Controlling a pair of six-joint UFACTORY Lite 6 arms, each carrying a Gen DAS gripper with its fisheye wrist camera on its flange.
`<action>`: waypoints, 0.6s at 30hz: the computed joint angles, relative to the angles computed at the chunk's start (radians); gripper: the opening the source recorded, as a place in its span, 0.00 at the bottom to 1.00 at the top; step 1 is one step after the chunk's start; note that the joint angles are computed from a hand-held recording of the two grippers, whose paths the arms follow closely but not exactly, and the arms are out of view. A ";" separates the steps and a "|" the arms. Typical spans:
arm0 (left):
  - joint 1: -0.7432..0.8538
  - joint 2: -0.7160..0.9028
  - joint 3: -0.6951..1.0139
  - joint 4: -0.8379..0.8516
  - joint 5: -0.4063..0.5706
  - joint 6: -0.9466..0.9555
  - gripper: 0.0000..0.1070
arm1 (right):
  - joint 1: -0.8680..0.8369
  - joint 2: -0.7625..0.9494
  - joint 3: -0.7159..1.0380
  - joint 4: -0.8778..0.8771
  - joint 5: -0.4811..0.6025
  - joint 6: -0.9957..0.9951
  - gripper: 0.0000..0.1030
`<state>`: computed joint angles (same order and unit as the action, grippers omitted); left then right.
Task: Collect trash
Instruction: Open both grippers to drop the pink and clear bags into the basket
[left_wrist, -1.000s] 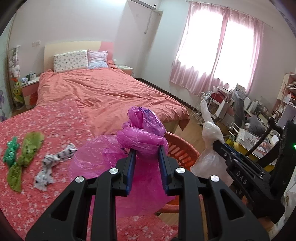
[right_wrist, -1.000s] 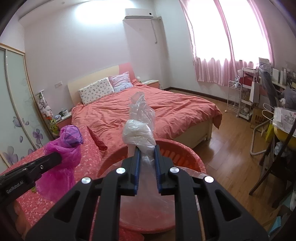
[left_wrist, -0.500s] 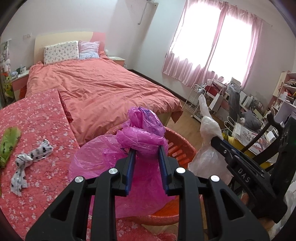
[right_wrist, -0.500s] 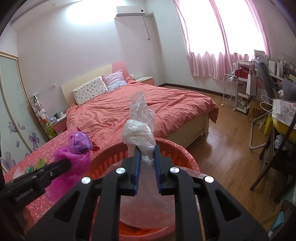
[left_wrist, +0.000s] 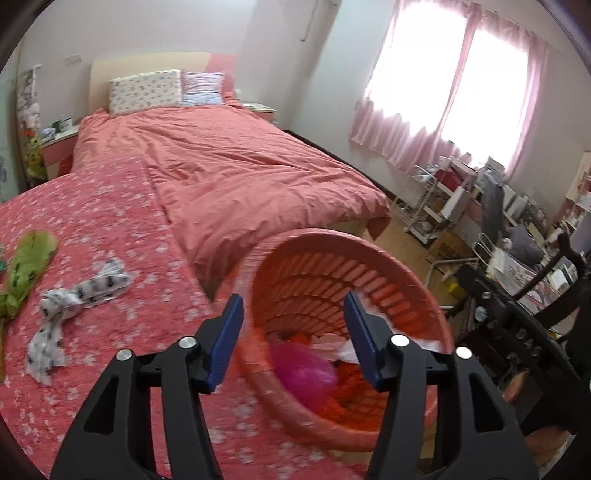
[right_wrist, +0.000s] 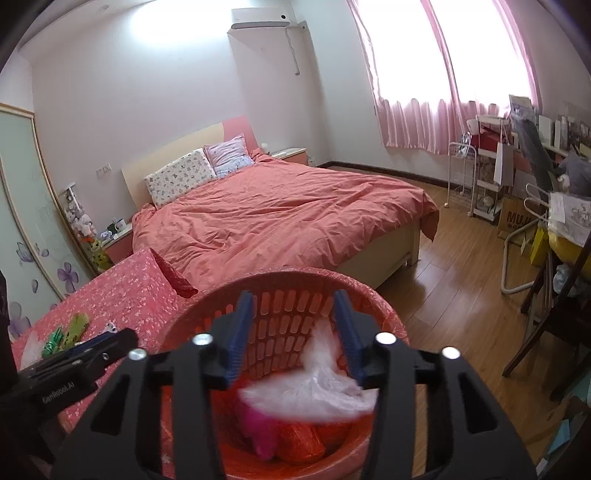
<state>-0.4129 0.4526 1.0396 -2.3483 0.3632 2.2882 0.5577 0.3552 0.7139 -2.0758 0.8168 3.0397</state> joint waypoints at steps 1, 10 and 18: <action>0.015 -0.012 -0.017 -0.028 -0.004 0.032 0.57 | 0.008 0.004 0.007 0.014 0.005 -0.014 0.50; 0.189 -0.098 -0.131 -0.317 -0.019 0.371 0.81 | 0.093 0.077 0.149 0.132 -0.013 -0.174 0.58; 0.468 -0.099 -0.118 -0.253 -0.069 0.424 0.88 | 0.182 0.315 0.528 0.259 -0.119 -0.410 0.58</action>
